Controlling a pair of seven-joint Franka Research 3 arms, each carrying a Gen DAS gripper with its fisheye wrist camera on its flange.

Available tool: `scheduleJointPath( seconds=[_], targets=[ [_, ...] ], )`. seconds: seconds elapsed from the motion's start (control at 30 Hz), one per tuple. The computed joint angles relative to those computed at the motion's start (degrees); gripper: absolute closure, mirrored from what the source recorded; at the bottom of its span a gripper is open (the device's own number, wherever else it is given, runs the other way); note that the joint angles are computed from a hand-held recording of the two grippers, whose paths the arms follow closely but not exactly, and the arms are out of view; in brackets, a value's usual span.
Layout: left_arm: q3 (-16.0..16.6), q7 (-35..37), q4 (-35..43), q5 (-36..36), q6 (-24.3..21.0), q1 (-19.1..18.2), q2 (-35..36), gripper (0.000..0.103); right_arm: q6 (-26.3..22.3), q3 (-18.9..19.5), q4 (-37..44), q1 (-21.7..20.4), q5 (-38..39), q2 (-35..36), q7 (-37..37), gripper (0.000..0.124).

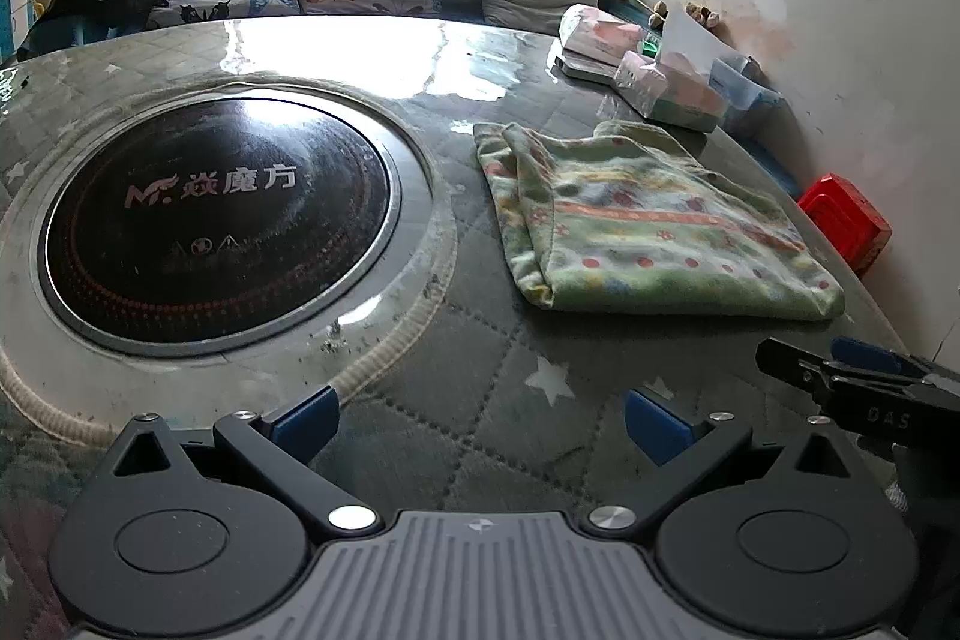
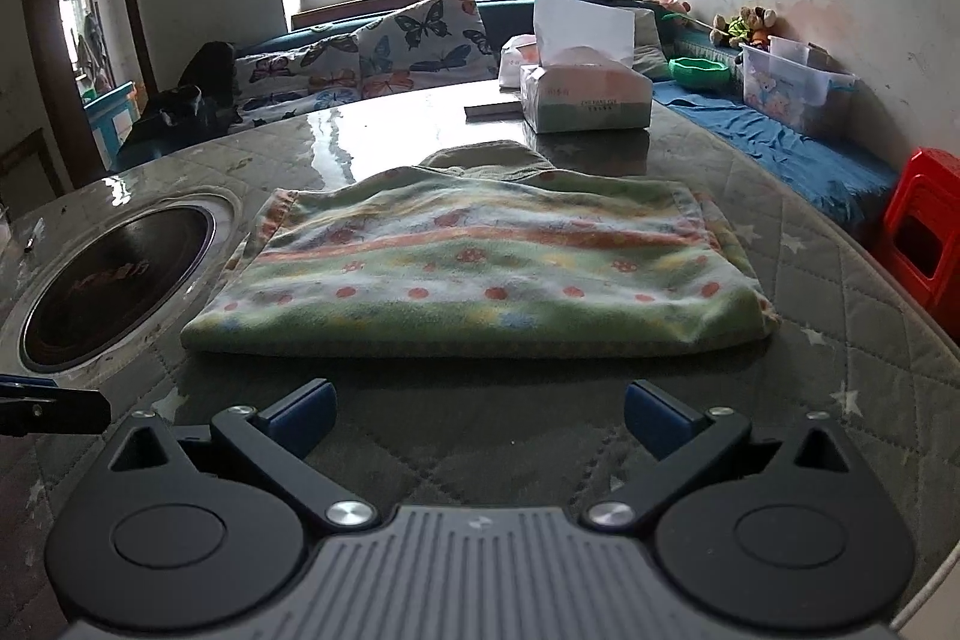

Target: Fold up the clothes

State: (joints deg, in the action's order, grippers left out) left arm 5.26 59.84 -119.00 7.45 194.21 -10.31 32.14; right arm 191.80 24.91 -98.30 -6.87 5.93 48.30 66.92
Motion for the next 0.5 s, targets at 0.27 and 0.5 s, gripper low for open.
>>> scheduleJointPath(
  seconds=[0.27, 0.5],
  targets=[
    [3.24, 1.66, -1.85, -2.12, 1.18, -4.18, -0.76, 0.000, 1.75, 0.11, -2.57, -0.30, -1.16, -1.28, 1.17, 0.021],
    [5.85, 4.22, -3.26, -5.24, 1.52, -7.70, -1.36, 0.000, 2.76, -0.06, -4.18, -0.23, -2.73, -2.23, 2.48, 0.021]
  ],
)
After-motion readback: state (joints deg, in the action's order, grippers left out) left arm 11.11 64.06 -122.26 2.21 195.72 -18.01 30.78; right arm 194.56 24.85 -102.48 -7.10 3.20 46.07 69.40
